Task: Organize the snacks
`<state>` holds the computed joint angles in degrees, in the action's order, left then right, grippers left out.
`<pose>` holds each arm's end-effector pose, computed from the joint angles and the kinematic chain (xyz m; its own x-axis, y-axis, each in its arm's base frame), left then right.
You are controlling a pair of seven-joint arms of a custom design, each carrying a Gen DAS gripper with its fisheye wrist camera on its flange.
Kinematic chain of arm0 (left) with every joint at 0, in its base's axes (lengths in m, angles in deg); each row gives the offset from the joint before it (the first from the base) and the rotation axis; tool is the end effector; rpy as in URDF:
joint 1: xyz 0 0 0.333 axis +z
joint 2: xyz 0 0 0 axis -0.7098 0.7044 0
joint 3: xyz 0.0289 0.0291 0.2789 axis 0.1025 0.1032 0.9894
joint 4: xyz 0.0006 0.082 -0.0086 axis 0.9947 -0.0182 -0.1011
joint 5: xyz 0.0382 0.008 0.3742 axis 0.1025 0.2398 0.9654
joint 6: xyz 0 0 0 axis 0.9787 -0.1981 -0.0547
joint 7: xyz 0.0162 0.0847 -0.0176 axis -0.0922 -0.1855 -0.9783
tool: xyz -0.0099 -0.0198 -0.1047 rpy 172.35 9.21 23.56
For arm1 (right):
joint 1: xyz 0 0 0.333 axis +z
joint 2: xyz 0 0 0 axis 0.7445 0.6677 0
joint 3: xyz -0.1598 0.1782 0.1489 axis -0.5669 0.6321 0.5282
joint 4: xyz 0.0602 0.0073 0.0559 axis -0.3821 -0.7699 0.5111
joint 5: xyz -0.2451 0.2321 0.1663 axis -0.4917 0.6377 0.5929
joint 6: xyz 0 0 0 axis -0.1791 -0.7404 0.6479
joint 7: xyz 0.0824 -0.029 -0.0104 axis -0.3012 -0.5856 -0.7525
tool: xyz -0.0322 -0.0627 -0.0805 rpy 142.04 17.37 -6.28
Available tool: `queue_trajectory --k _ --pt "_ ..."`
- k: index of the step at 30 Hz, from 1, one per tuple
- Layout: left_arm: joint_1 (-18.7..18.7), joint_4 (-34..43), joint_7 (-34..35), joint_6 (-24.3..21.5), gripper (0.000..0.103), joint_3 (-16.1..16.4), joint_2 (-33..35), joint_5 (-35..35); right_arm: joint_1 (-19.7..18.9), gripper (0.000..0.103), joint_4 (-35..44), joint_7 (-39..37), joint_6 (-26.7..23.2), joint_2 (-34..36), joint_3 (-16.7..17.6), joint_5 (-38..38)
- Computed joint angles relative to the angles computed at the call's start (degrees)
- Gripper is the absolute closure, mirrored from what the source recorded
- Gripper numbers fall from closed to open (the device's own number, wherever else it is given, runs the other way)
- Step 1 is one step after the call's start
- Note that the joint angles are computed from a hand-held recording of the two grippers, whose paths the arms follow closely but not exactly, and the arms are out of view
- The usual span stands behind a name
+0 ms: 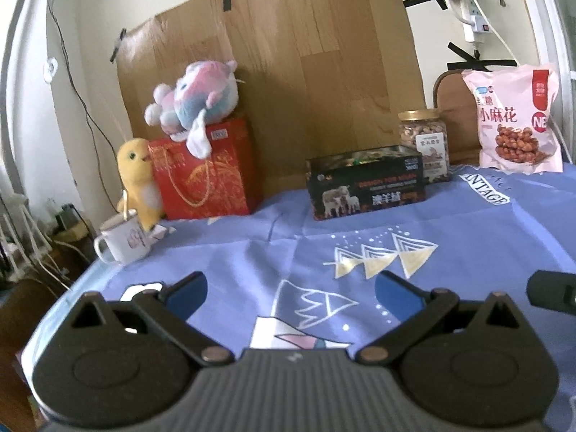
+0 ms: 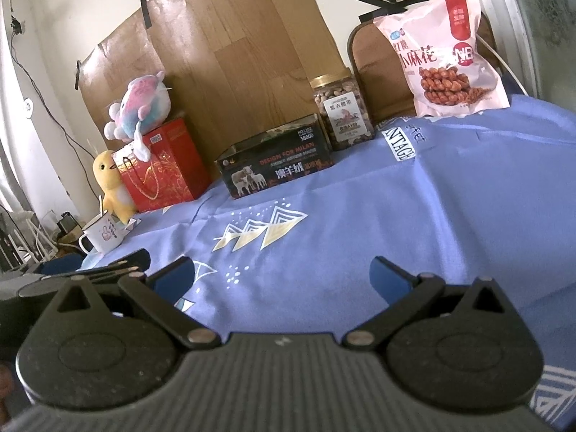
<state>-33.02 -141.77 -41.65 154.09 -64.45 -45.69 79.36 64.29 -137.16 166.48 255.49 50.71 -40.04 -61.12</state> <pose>0.3925 -0.1001 0.4827 0.3227 -0.9155 -0.2404 -0.4787 0.0613 -0.8759 0.4284 0.1954 0.4426 0.3714 -0.8370 -0.4018 -0.5519 0.1491 -0.8205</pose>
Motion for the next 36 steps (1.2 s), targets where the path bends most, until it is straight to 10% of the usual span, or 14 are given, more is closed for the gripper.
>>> queue_trajectory --k 36 --pt "-1.33 -0.22 2.48 -2.64 0.0 0.4 0.28 -1.66 1.74 0.0 -1.14 -2.97 -0.7 -0.99 -0.54 3.46"
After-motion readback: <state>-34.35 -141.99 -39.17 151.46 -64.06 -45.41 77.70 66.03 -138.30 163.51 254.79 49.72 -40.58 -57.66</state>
